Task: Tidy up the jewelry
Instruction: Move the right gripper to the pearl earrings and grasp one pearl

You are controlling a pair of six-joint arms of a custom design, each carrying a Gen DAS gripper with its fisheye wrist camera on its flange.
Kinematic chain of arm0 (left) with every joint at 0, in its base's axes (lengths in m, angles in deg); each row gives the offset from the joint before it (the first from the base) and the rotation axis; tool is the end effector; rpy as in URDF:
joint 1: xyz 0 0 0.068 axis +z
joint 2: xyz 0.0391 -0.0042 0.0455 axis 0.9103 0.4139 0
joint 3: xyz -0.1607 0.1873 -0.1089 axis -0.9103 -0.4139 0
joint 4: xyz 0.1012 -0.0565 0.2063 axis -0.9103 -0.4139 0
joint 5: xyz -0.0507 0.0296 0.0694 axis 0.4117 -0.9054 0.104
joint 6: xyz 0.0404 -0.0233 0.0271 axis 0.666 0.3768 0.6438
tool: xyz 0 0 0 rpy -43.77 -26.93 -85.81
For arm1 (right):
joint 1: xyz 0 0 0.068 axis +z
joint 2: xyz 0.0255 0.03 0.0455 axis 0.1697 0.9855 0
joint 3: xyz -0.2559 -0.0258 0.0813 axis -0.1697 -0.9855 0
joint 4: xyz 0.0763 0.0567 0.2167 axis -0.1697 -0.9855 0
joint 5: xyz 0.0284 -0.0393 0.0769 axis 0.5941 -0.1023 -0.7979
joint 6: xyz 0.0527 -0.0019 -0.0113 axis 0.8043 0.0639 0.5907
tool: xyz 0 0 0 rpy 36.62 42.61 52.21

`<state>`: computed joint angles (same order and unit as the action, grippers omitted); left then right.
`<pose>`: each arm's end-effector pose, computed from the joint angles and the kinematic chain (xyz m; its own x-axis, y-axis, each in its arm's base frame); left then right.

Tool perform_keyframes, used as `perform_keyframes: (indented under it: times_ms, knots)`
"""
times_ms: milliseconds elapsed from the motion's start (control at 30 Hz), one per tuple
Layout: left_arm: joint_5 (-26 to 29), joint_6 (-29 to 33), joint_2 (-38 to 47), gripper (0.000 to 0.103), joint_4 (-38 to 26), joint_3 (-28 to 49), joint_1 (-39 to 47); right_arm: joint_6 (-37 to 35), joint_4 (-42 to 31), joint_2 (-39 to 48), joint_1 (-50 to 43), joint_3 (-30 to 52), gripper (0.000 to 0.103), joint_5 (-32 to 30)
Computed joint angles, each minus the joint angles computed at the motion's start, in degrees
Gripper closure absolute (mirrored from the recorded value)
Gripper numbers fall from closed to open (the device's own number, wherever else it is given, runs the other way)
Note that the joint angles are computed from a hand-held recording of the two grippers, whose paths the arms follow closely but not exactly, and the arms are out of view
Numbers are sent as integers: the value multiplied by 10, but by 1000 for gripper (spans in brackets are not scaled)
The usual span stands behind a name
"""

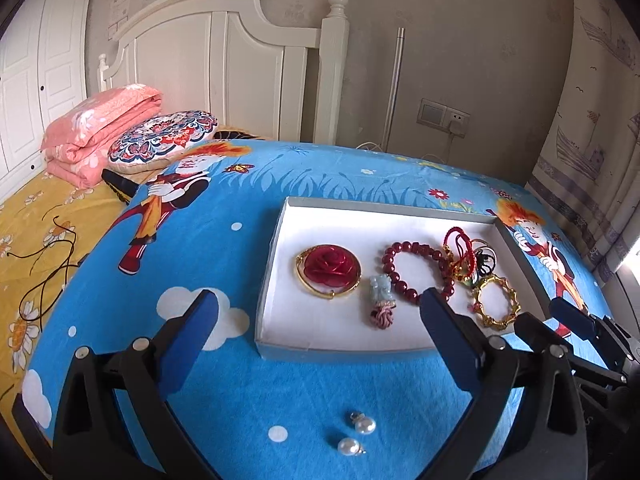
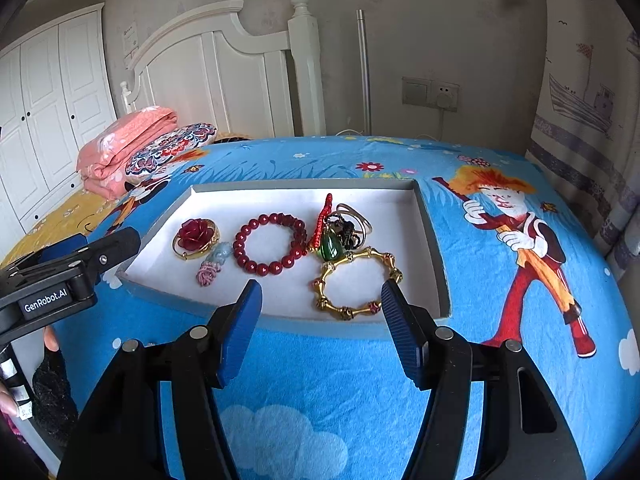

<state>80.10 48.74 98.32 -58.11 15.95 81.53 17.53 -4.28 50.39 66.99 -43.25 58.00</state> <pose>0.2338 0.0482 0.2252 -0.5943 0.1404 -0.7919 0.3365 0.9377 -0.0863 0.1218 0.1413 0.1910 -0.5755 0.1970 -0.7937 0.2064 0.9741 0.0922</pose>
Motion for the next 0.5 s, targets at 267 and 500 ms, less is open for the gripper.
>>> perform_keyframes:
  times_ms: [267, 500]
  knots:
    - [59, 71, -41, 5, 29, -97, 102, 114, -42, 11, 78, -19, 44, 27]
    - [89, 138, -45, 5, 54, -135, 174, 166, -45, 48, 118, -17, 44, 35]
